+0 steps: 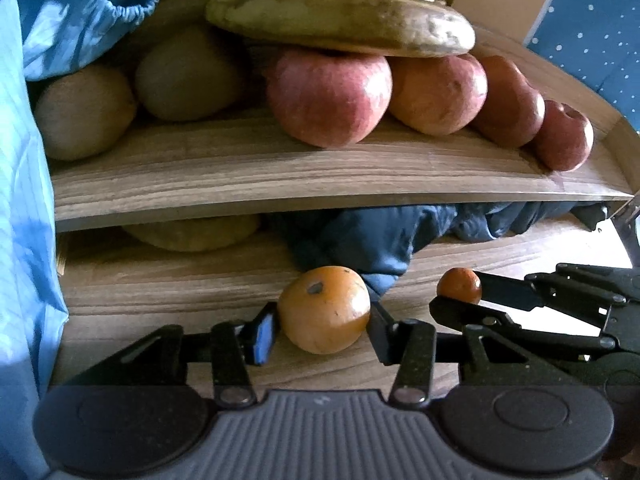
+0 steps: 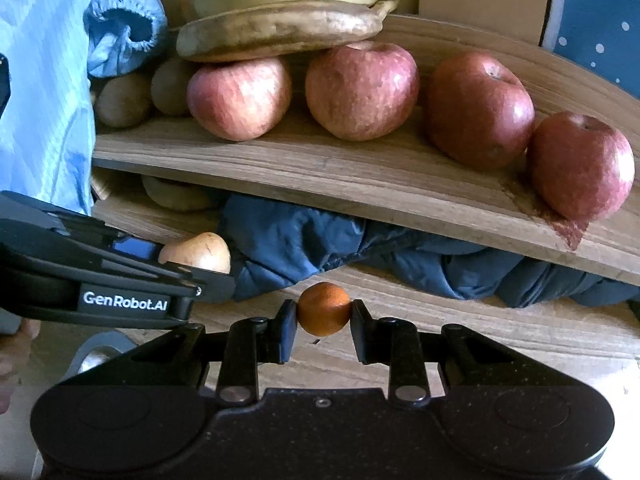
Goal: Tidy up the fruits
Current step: 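Carry the tangerine and small orange fruit over the steel tray with both tools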
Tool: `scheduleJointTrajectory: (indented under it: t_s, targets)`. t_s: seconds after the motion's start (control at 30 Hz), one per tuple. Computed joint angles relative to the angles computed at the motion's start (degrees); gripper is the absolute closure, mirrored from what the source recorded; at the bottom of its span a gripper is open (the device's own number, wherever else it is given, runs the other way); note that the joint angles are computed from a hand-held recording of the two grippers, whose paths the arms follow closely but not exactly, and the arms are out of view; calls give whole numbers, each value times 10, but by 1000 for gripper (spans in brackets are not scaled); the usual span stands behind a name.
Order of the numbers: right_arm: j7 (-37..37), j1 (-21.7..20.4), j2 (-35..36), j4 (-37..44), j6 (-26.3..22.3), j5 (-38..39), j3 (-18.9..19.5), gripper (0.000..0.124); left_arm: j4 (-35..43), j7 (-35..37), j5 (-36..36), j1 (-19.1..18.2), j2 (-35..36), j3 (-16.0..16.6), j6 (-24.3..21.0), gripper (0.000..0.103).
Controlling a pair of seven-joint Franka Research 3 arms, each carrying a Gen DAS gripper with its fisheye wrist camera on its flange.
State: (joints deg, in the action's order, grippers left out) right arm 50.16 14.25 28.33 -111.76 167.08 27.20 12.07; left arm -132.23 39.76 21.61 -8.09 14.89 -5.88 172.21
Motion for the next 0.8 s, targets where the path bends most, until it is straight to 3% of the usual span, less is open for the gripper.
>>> scheduleJointTrajectory:
  t_s: [0.4,0.8]
  targets:
    - [-79,-48,-63,-67,27,97,45,94,-12,-52,56,-35,-26,14,1,52]
    - [-211,-58,-153,-151,45,277,55,94,-31,-53,69,-32,-66,-20,-17,52]
